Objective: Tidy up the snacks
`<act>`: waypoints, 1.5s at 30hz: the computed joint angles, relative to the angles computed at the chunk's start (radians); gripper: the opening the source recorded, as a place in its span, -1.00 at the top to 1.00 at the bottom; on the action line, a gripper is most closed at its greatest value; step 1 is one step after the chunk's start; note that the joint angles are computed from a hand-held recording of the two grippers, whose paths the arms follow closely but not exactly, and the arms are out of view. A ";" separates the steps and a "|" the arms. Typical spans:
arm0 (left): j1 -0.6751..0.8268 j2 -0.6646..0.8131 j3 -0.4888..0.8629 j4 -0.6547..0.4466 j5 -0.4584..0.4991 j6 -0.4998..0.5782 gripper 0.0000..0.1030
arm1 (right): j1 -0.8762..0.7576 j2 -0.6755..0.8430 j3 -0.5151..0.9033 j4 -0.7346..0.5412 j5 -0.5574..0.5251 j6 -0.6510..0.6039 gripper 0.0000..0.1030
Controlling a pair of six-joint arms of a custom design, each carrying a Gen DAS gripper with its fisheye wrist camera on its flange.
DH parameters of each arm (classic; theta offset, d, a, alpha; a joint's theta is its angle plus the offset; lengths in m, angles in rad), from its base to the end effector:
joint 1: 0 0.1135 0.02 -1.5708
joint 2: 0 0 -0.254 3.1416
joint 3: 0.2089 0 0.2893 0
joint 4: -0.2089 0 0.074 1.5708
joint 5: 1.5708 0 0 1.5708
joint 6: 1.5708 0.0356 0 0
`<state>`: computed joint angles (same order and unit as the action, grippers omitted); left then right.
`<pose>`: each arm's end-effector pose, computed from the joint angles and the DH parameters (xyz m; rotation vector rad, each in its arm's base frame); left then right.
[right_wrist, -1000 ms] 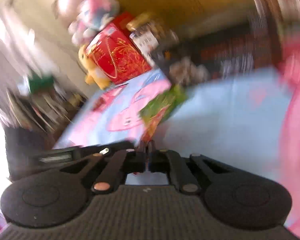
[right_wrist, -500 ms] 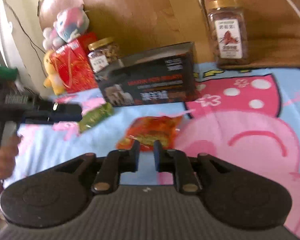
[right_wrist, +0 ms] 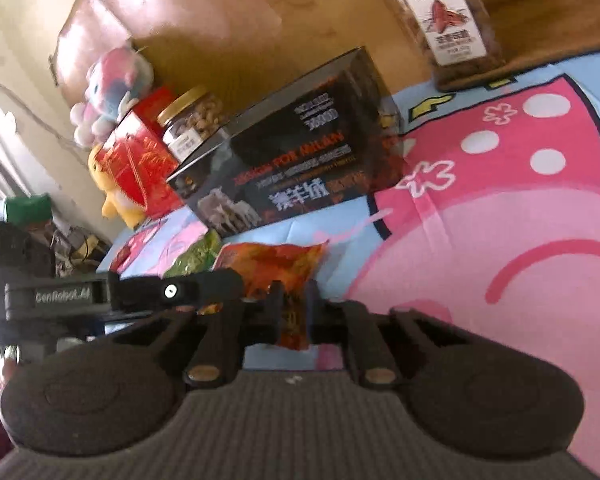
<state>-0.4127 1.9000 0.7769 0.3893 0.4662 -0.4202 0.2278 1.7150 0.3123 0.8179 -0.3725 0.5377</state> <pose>0.3209 -0.1580 0.0539 0.2432 2.3891 -0.9482 0.2429 0.0696 0.0367 0.1206 2.2286 0.8337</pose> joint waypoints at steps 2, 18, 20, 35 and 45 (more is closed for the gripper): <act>0.042 -0.042 -0.042 0.036 0.062 -0.005 0.01 | -0.074 0.027 -0.012 0.069 -0.109 0.079 0.90; 0.055 -0.015 -0.088 0.107 0.066 -0.034 -0.22 | -0.111 -0.113 -0.080 0.090 -0.212 0.133 0.93; 0.052 -0.016 -0.090 0.110 0.062 -0.032 -0.22 | -0.094 -0.058 -0.047 0.092 -0.231 0.153 0.85; 0.075 -0.058 -0.155 0.212 0.119 -0.079 -0.01 | -0.041 -0.013 -0.009 0.104 -0.196 0.234 0.86; 0.075 -0.175 0.133 -0.045 -0.018 0.059 -0.10 | -0.031 -0.143 0.224 -0.082 -0.117 0.138 0.84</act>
